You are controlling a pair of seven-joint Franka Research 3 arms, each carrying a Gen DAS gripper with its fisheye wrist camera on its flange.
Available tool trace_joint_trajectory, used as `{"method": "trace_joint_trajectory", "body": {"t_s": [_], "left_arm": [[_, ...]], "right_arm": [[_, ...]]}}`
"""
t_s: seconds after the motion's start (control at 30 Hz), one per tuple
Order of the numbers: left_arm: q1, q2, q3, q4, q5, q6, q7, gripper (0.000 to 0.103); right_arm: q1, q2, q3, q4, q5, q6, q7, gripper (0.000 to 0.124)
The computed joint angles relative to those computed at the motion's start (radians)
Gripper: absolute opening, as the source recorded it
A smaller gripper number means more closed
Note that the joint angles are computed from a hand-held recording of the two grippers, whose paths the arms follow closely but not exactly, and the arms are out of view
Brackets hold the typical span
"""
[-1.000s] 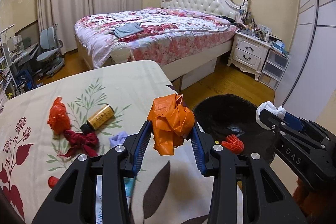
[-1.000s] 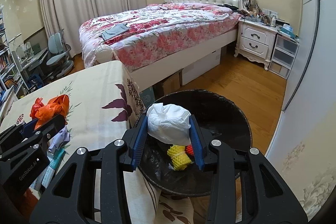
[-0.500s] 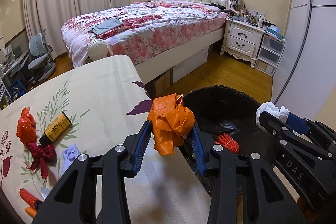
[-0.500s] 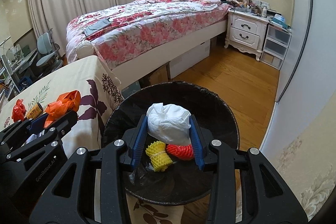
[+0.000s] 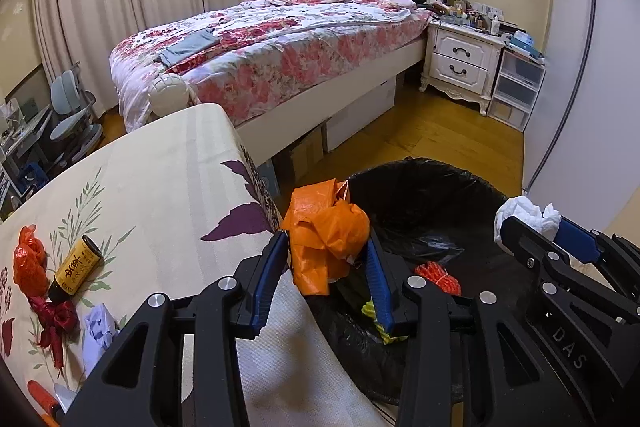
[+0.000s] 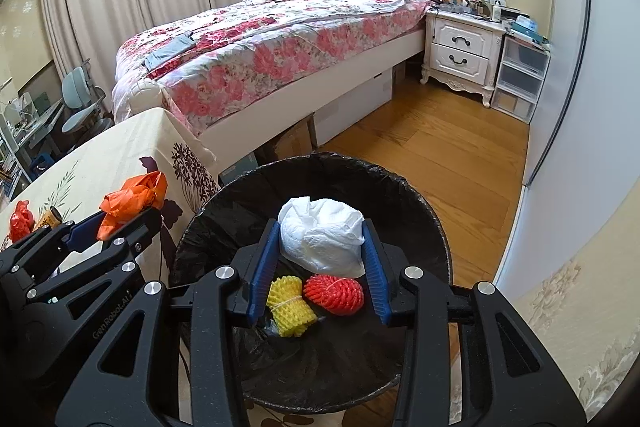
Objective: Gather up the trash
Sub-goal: 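Carry both bags over the black bin and open both grippers to drop them, then move both grippers back from the bin to the table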
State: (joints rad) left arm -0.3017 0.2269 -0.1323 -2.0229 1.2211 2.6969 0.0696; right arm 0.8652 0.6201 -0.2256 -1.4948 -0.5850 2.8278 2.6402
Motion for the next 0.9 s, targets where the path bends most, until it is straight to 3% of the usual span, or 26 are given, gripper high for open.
{"method": "trace_joint_trajectory", "body": {"t_s": [0.13, 0.37, 0.9], "left_arm": [[-0.004, -0.013, 0.004, -0.008, 0.032, -0.013, -0.052, 0.074], [0.011, -0.041, -0.006, -0.034, 0.032, -0.035, -0.084, 0.080], [0.064, -0.186, -0.045, -0.157, 0.058, -0.067, -0.160, 0.086]], "right_arm": [[0.020, -0.004, -0.028, -0.009, -0.024, -0.004, 0.033, 0.050], [0.028, -0.030, -0.040, -0.032, -0.091, -0.021, 0.111, 0.057], [0.014, -0.072, 0.024, -0.035, -0.214, -0.049, 0.182, 0.068]]}}
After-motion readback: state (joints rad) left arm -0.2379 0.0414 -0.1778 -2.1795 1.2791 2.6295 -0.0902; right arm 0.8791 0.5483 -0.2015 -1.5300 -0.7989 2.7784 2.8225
